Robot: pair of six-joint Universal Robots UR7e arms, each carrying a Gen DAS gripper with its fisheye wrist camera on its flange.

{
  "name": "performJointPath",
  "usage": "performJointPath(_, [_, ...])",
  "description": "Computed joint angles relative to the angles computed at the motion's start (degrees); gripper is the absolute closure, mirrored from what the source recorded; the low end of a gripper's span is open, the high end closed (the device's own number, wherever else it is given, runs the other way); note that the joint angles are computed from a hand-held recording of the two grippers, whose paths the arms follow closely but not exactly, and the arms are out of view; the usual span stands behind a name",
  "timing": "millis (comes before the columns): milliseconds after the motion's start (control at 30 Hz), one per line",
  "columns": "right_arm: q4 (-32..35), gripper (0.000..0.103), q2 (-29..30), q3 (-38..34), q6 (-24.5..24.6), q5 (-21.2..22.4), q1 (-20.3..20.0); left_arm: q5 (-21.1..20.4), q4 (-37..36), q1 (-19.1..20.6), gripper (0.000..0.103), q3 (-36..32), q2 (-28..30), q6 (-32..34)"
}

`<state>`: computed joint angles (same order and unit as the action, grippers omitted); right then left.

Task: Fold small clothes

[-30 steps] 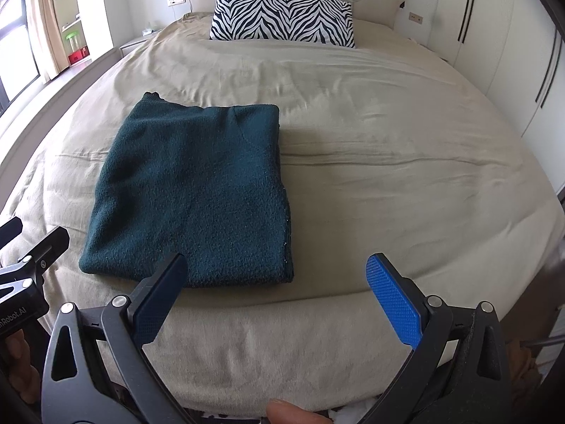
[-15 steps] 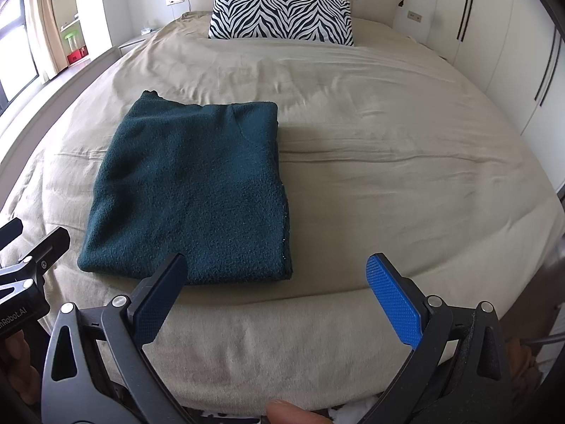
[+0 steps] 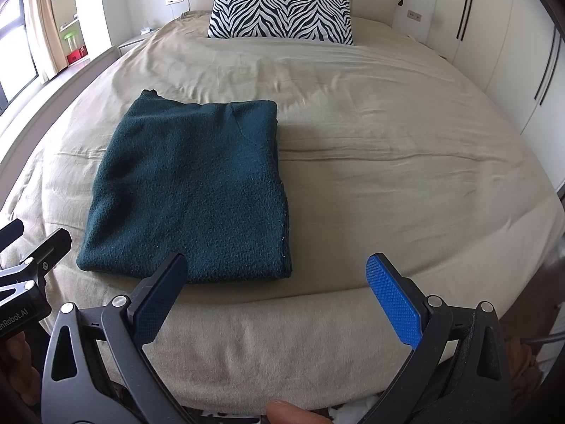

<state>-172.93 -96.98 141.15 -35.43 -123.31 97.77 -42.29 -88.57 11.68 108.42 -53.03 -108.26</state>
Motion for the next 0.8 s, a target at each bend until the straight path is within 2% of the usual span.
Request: performJointPath(800, [0.0, 0.0, -0.2, 0.1, -0.2, 0.2, -0.3, -0.1, -0.6, 0.0, 0.0, 0.2, 0.1, 0.4])
